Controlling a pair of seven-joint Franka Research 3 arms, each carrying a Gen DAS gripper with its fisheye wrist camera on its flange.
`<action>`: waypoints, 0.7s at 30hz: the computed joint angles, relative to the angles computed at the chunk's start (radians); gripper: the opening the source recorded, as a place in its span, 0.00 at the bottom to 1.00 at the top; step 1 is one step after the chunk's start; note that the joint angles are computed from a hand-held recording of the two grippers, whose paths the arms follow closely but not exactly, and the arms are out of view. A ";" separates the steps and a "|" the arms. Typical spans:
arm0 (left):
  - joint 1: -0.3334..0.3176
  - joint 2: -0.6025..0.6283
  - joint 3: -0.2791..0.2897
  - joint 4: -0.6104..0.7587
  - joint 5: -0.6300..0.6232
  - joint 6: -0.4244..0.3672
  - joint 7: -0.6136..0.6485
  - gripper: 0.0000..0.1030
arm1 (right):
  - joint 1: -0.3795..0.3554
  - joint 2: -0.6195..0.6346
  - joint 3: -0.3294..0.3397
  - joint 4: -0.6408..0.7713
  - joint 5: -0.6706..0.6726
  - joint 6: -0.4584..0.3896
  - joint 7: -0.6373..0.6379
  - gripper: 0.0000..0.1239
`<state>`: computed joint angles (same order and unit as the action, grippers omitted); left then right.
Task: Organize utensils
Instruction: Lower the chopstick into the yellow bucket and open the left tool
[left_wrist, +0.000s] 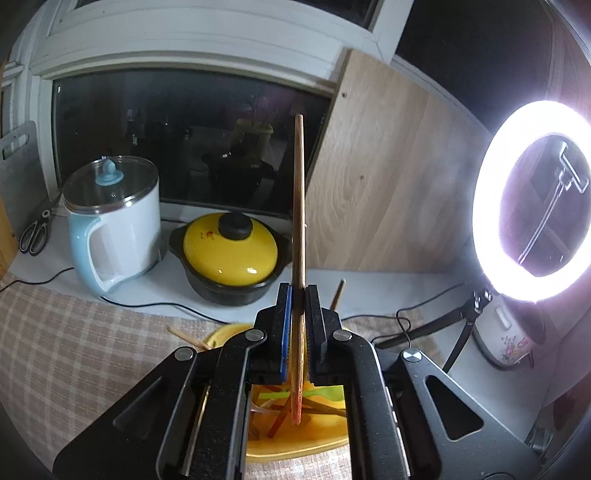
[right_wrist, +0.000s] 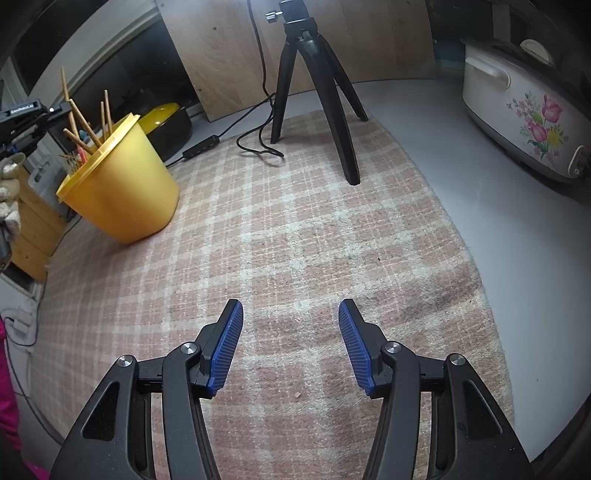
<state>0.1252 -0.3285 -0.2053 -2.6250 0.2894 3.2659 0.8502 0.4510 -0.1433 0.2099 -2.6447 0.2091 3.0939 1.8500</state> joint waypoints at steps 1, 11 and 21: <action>-0.011 0.003 0.004 -0.003 0.001 -0.003 0.002 0.04 | -0.003 0.001 0.002 0.001 -0.003 -0.001 0.004 0.43; -0.118 0.026 0.075 -0.022 -0.007 -0.066 0.026 0.04 | 0.024 0.015 -0.012 0.019 0.019 -0.003 -0.031 0.43; -0.109 -0.015 0.050 -0.045 -0.003 -0.096 0.010 0.04 | 0.073 0.026 -0.044 0.027 0.128 -0.003 -0.140 0.43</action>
